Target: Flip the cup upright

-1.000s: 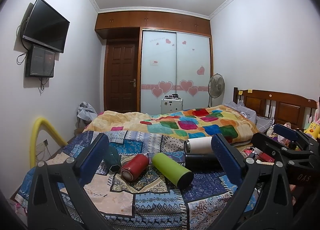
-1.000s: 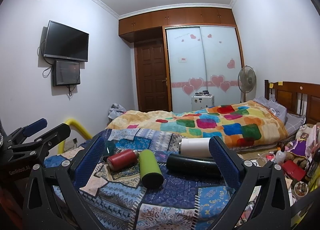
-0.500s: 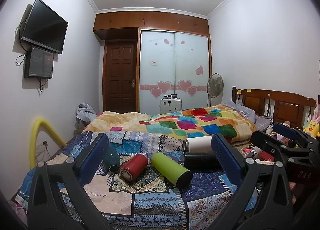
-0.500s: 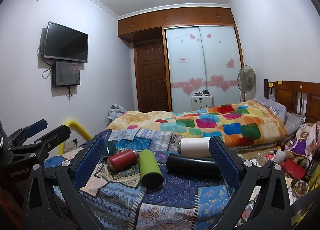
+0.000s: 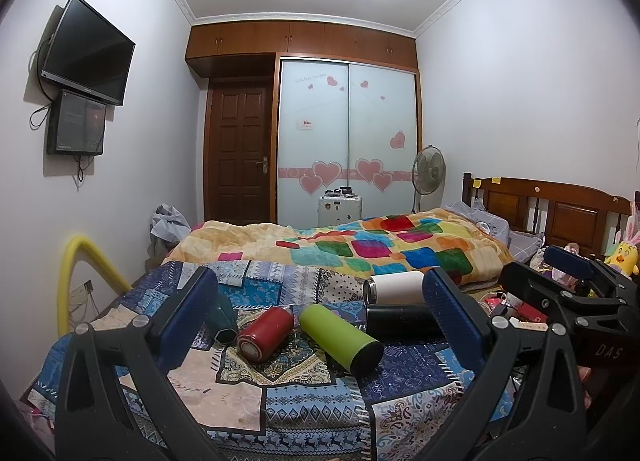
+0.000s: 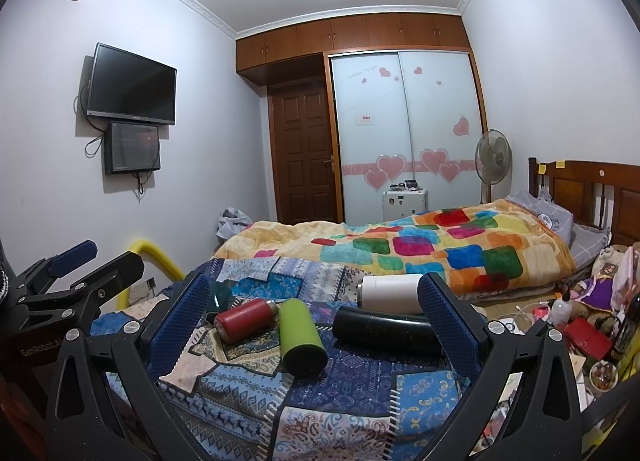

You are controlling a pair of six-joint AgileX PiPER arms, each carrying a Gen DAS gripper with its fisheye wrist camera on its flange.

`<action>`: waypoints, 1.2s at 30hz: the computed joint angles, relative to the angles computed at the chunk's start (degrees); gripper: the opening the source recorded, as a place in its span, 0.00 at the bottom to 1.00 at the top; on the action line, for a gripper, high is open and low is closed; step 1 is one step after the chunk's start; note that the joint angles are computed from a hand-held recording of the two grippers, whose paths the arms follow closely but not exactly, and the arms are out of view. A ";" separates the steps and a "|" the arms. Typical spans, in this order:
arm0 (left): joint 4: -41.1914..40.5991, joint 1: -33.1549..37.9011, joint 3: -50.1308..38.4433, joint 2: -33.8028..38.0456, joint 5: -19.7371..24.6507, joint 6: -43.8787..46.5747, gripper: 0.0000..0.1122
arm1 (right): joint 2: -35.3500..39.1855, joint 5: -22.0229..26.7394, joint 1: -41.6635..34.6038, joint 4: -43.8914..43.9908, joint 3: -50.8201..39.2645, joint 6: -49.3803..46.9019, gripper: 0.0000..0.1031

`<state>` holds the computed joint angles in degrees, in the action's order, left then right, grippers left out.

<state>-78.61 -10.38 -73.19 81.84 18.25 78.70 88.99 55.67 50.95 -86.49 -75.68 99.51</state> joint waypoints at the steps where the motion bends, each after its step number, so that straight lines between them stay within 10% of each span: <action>1: 0.08 -0.04 -0.02 0.03 -0.02 -0.07 0.92 | 0.01 -0.12 -0.10 -0.31 0.29 0.46 1.00; 21: 0.08 2.17 -2.74 5.31 1.77 -0.79 0.92 | 5.06 -4.88 -4.51 6.45 -4.80 -6.82 1.00; 29: 6.86 3.74 -7.28 13.27 0.24 -6.92 0.92 | 16.32 -13.78 -14.44 28.68 -18.08 -32.44 1.00; 36: 10.93 5.18 -10.92 20.06 0.47 -9.02 0.92 | 29.98 -9.87 -21.00 52.51 -38.88 -60.86 0.97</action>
